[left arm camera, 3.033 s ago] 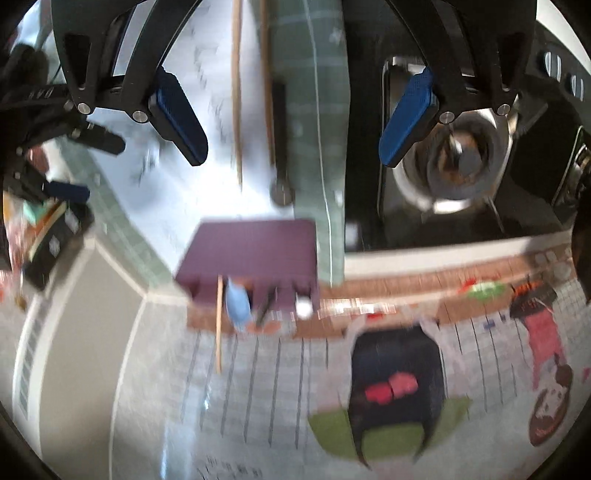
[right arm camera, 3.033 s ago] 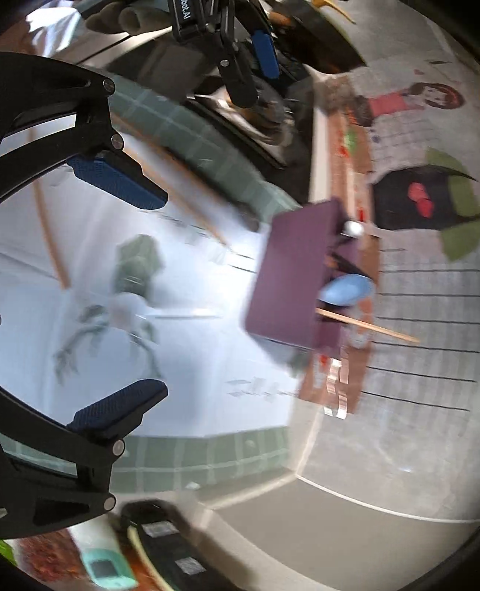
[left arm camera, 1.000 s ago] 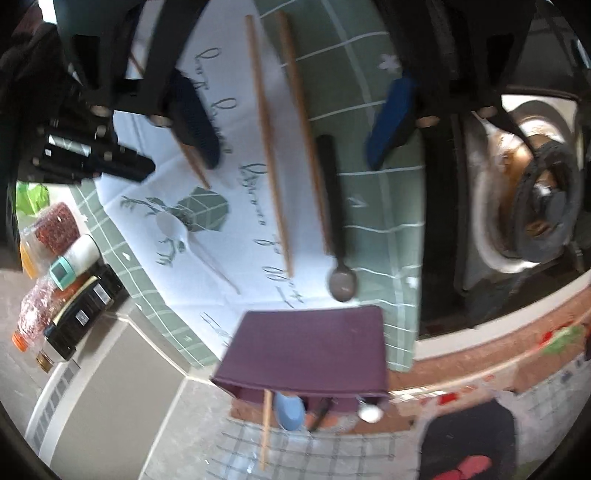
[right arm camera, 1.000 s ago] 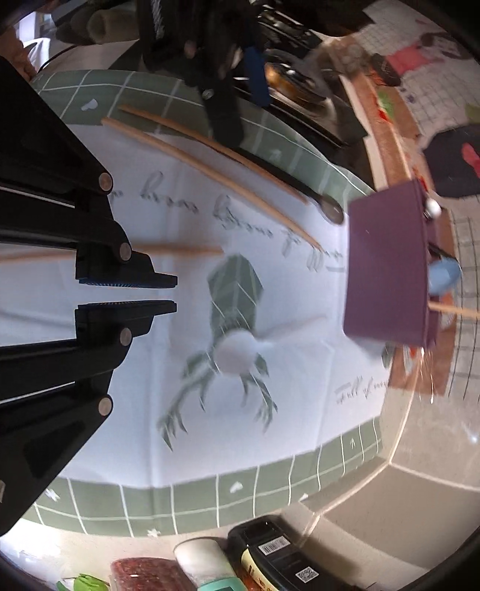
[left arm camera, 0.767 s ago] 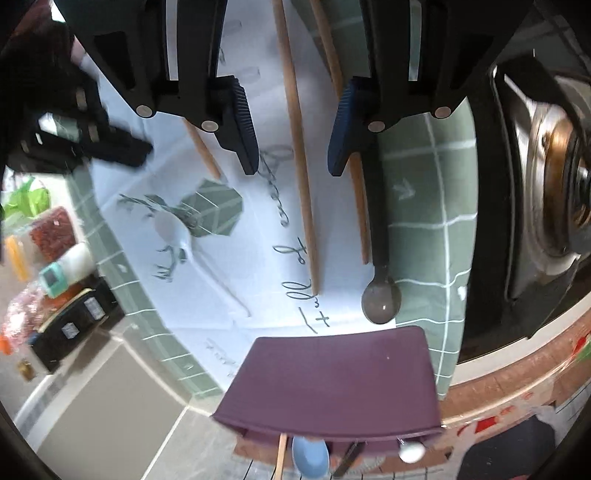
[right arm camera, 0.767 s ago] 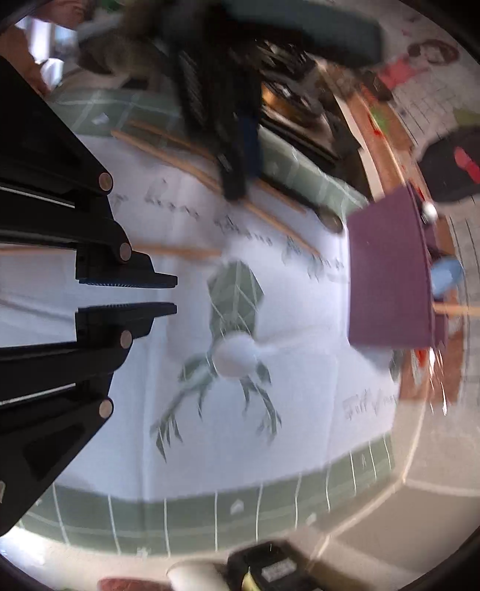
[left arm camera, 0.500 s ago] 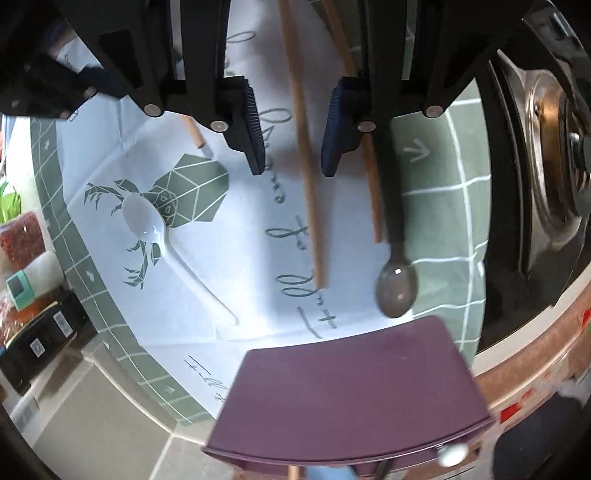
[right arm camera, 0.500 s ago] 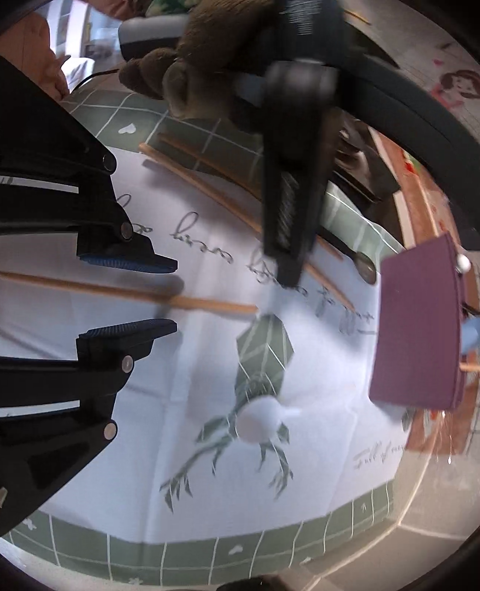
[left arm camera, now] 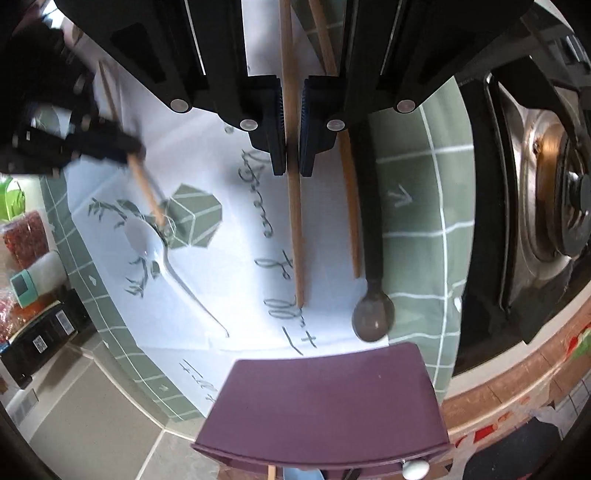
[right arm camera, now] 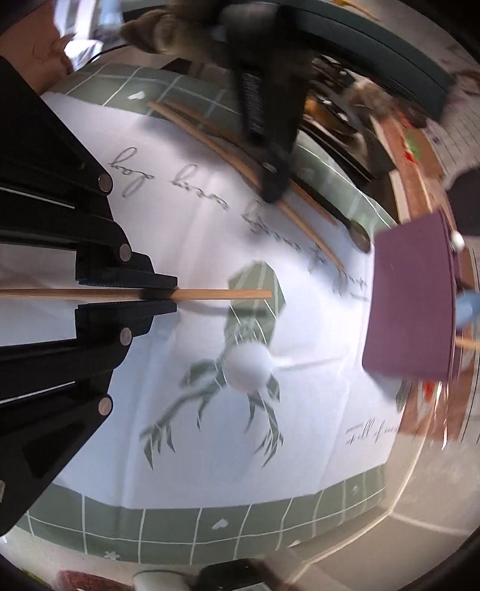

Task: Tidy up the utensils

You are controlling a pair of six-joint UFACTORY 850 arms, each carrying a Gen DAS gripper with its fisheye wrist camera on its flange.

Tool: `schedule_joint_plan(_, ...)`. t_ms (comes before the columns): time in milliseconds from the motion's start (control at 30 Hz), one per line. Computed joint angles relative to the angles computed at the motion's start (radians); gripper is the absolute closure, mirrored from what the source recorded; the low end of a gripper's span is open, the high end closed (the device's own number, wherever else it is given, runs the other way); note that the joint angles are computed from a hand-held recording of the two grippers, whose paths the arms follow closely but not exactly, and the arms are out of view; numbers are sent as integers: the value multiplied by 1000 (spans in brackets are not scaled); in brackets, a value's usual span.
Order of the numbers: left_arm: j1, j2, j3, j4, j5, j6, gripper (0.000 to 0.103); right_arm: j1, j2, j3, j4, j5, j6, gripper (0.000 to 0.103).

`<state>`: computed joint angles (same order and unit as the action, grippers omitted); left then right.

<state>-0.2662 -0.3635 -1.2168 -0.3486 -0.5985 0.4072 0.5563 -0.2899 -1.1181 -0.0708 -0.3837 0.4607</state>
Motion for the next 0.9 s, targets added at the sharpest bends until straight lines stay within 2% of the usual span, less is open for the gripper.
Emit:
schedule_joint_plan(67, -2, -9, -10, 5, -16, -12, 95, -27, 10, 9, 89, 14, -72, 98)
schedule_joint_plan(300, -58, -82, -103, 150, -59, -180, 94, -48, 16, 13, 76, 27, -63, 97)
schedule_joint_plan(433, -84, -118, -161, 255, -118, -239, 94, -55, 28, 23, 115, 45, -119, 97)
schedule_joint_plan(533, -85, -155, -219, 267, -192, -278, 93, -62, 27, 17, 173, 57, -196, 97)
schedule_joint_plan(600, -86, -165, -234, 264, -200, -282, 93, -65, 26, 11, 218, 62, -261, 96)
schedule_joint_plan(667, -86, -157, -222, 259, -178, -290, 94, -68, 24, 7, 287, 63, -342, 91)
schedule_joint_plan(767, -76, -113, -154, 192, -92, -265, 96, -69, 24, 10, 386, 70, -442, 80)
schedule_joint_plan(867, -58, -20, -38, 110, 36, -227, 96, -66, 7, 1, 469, 56, -513, 78)
schedule_joint_plan(900, -53, 1, -16, 88, 55, -214, 96, -62, 0, -4, 466, 52, -507, 78)
